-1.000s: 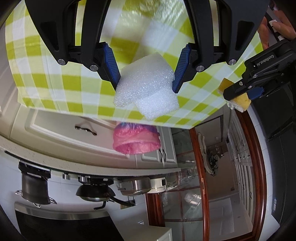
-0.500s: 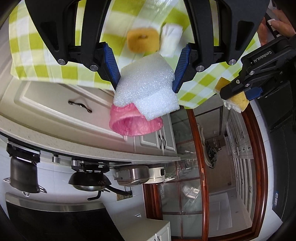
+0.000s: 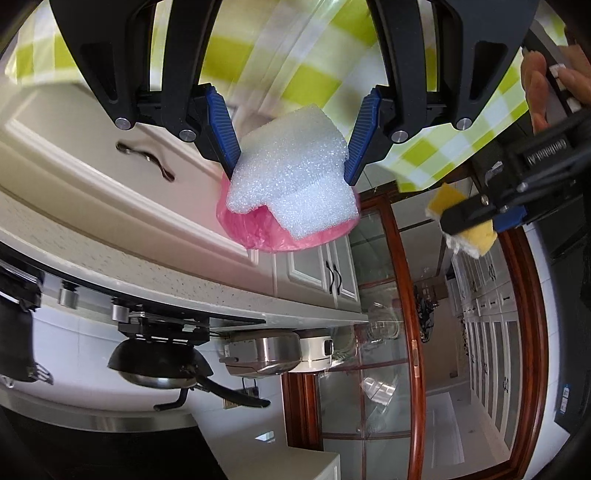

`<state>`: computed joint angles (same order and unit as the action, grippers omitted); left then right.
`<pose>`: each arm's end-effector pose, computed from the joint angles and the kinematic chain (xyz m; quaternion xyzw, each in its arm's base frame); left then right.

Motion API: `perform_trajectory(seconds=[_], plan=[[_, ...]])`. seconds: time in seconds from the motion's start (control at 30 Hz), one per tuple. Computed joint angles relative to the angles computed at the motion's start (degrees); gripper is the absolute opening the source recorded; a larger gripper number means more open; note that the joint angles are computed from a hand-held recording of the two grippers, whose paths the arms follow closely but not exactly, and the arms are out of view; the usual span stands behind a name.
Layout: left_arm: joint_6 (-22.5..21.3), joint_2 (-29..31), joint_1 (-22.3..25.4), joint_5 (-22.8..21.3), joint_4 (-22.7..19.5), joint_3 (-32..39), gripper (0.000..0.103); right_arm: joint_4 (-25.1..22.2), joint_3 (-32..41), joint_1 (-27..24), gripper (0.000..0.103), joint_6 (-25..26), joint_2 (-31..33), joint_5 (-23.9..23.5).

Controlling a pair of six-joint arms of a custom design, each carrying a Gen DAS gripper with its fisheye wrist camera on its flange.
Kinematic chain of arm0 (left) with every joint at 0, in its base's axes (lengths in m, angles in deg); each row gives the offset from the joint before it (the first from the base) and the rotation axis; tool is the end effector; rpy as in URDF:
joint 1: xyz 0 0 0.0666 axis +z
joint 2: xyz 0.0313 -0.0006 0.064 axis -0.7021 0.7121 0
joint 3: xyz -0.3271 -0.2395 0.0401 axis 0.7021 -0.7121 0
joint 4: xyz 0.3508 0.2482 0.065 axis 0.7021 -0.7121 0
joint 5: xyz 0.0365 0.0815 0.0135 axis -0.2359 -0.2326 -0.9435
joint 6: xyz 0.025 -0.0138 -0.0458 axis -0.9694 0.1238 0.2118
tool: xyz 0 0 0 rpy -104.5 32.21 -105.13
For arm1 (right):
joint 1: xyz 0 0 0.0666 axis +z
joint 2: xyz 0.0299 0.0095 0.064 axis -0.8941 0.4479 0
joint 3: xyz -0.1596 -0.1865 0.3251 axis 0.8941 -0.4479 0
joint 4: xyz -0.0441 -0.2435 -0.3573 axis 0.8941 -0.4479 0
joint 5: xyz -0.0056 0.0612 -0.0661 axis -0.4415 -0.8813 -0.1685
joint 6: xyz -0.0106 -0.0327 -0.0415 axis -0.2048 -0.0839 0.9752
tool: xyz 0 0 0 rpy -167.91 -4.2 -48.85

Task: Collect trash
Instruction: 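Carry the foam block and yellow sponge with both tools over the pink bin, then open both tools to drop the foam block and sponge into the bin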

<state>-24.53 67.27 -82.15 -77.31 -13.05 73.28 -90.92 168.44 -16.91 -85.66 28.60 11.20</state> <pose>0.3374 -0.2395 0.5779 0.0238 0.8351 -0.0596 0.5464 0.3340 0.3336 0.5939 -0.1401 0.8519 0.1267 0.4885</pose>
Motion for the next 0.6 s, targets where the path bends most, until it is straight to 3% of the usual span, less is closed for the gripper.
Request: perform_trajectory(seconds=[0.27,0.6], plan=[[-4.2,11.4,9.0,7.6,4.1,7.5,0.062,3.7,7.3,-8.4,0.054,3.2,9.2,-9.7],[-5.7,20.3,13.5,12.9,8.0,10.5,0.062,4.9,14.9,-12.0,0.054,4.0,19.6,-13.0]])
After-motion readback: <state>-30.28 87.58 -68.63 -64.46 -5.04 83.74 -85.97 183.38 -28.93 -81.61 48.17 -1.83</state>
